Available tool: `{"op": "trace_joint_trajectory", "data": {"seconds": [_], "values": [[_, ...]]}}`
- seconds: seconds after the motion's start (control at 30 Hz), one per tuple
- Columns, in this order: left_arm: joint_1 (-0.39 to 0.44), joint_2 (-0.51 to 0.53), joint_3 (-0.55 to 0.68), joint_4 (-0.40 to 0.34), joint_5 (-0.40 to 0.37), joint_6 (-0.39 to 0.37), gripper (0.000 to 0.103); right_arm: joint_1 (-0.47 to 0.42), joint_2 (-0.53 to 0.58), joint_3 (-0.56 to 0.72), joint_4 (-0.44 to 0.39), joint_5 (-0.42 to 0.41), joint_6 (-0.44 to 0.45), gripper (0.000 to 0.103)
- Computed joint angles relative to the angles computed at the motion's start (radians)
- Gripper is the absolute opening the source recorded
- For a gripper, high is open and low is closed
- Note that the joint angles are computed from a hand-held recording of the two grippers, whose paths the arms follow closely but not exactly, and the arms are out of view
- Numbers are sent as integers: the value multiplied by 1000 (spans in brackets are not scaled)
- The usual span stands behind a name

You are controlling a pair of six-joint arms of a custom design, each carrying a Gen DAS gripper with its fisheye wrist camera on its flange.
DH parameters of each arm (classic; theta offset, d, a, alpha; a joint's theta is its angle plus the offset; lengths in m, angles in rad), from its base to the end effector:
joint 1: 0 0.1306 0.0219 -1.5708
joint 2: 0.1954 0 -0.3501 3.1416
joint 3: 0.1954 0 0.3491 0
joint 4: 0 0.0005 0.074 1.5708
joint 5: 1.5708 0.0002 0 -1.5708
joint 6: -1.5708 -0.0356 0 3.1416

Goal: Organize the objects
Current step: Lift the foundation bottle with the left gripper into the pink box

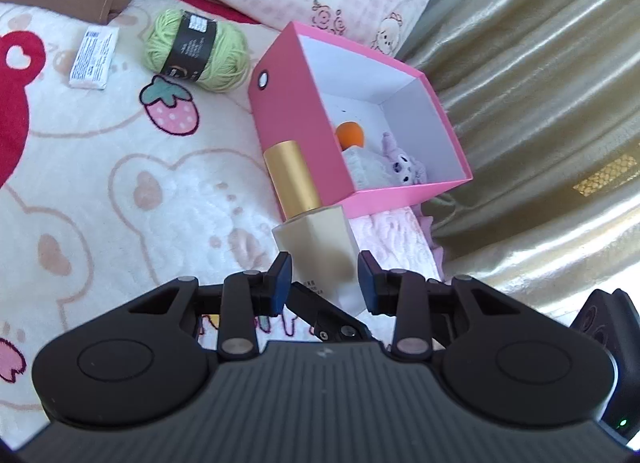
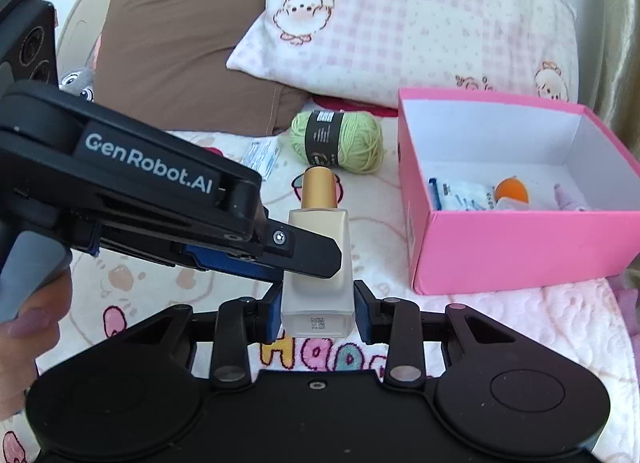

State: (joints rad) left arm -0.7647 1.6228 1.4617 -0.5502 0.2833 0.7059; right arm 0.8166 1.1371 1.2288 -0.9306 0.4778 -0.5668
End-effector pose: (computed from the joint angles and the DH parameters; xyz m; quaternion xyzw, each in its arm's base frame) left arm 0.3781 -0.3773 0.3433 0.0853 0.8978 -0.3719 0.2198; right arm 0.2570 0.2489 0.4241 -0.0290 0.9107 0.0516 0.4087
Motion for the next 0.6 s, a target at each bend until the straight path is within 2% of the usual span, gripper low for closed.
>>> {"op": "trace_joint_trajectory", "data": {"seconds": [0.2,0.33,0.4,0.53,0.6], "values": [[-17,56,258,-207,14,-140,34,-56,11,102,29,37,53,41],[-28,130,458,-319,28,-194,34,-111,16,146,42,26,89,41],[-36,182,566,-369,24,-210,34,-157,13,132,69,-11,107,41],[-56,314,801,-448,-3,-238,34,-257,28,156,66,-99,135,41],[-63,410,961,-501,-12,-239,34,-313,35,160,69,-140,155,41]]}}
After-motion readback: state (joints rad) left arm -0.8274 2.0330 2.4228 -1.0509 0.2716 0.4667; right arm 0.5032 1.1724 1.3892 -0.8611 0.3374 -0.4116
